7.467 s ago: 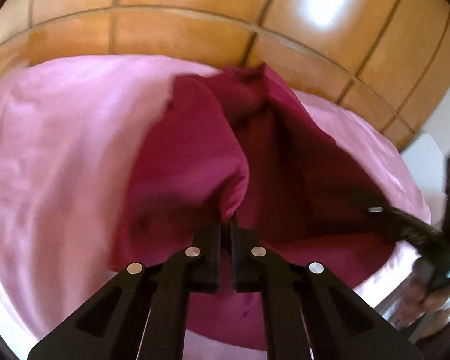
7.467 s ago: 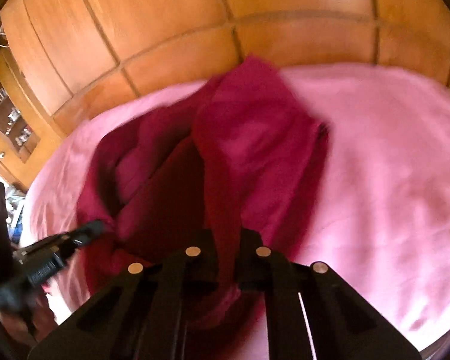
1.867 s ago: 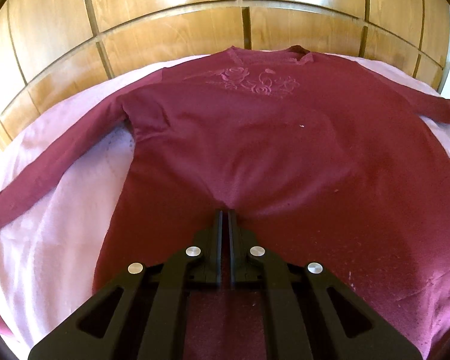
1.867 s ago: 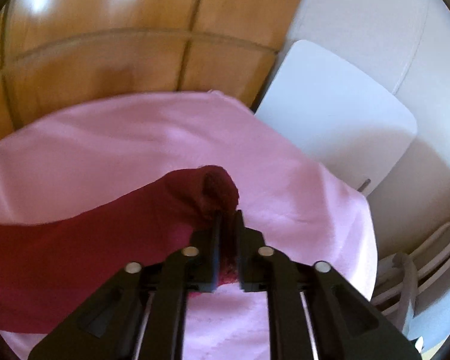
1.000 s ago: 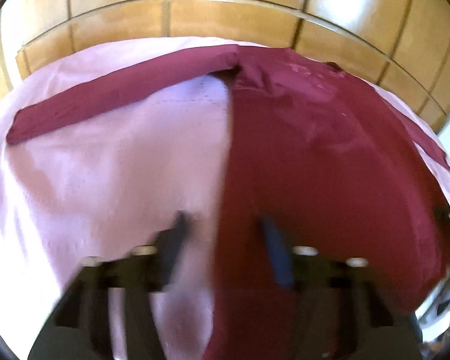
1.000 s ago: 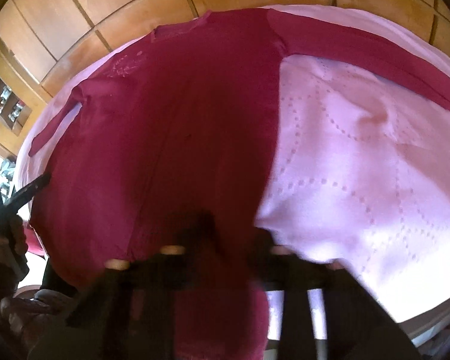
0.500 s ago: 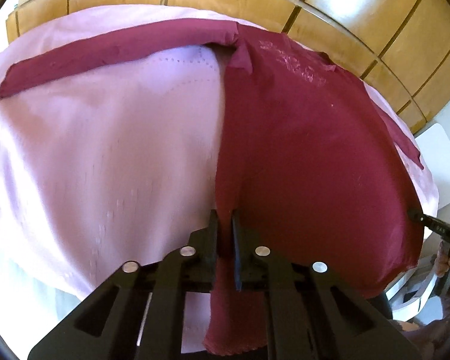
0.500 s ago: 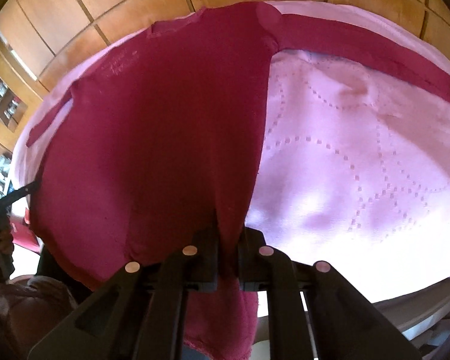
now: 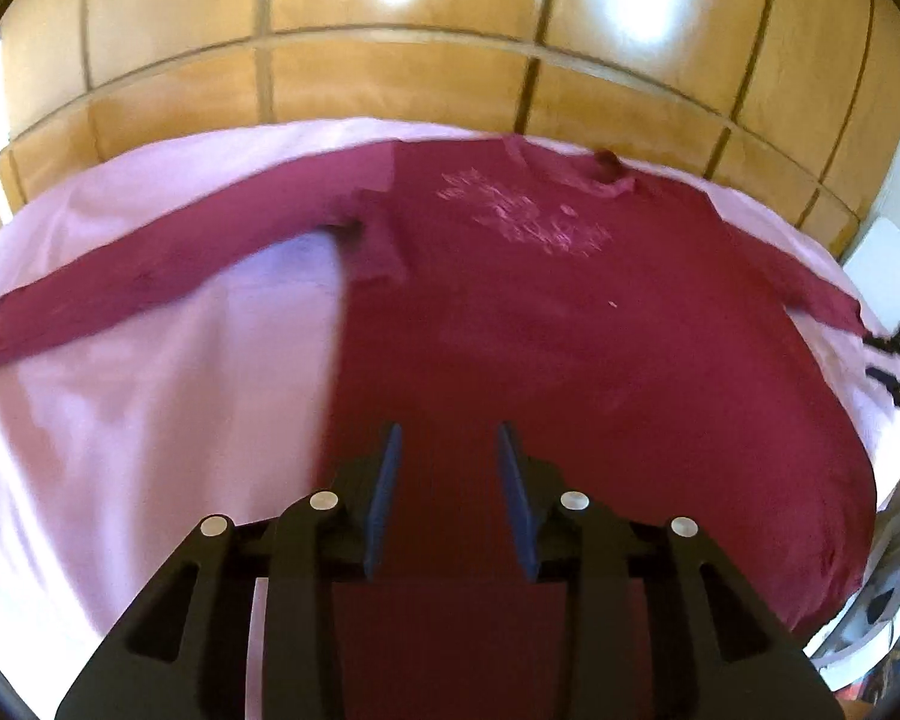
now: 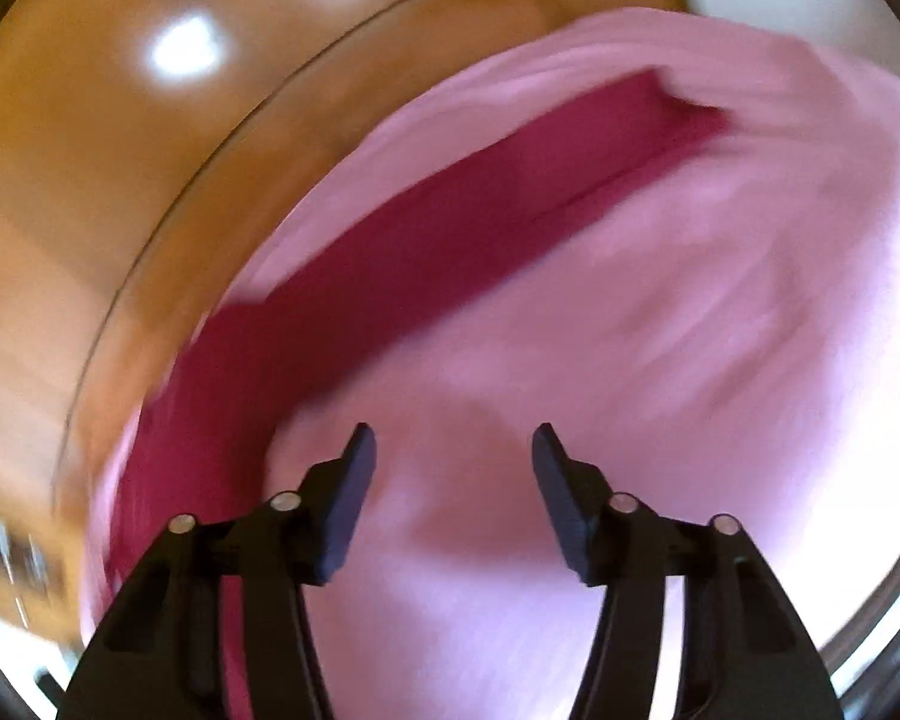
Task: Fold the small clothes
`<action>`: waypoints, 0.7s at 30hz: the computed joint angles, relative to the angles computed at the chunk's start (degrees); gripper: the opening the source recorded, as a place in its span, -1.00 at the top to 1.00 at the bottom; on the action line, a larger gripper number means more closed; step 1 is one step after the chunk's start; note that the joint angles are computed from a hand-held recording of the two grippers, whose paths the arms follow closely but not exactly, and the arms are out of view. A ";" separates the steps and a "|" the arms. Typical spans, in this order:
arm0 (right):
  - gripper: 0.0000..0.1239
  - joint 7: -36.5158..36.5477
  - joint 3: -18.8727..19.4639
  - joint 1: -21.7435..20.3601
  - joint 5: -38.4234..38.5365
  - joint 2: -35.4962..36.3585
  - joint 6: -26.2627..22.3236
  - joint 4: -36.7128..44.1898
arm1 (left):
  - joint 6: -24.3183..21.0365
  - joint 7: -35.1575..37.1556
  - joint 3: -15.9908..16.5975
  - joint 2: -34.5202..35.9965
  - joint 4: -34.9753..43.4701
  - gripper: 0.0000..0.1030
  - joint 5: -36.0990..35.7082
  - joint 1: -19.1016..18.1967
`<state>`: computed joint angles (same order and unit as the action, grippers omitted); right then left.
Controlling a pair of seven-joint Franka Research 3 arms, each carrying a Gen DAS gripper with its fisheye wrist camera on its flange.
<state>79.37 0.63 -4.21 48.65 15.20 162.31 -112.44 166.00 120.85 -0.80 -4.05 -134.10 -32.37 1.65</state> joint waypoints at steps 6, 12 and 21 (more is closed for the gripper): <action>0.36 18.33 -4.51 -0.45 -8.65 11.75 -0.16 13.11 | 0.57 -8.19 -2.19 4.04 1.53 0.36 10.37 1.37; 0.57 32.16 -7.35 0.68 -19.39 22.53 -3.16 27.84 | -0.65 -10.50 -3.14 4.87 2.64 0.35 11.77 2.56; 0.91 39.15 -11.30 4.79 -36.36 19.75 -1.81 27.96 | -2.37 -6.17 -3.88 5.33 4.06 0.35 6.06 3.38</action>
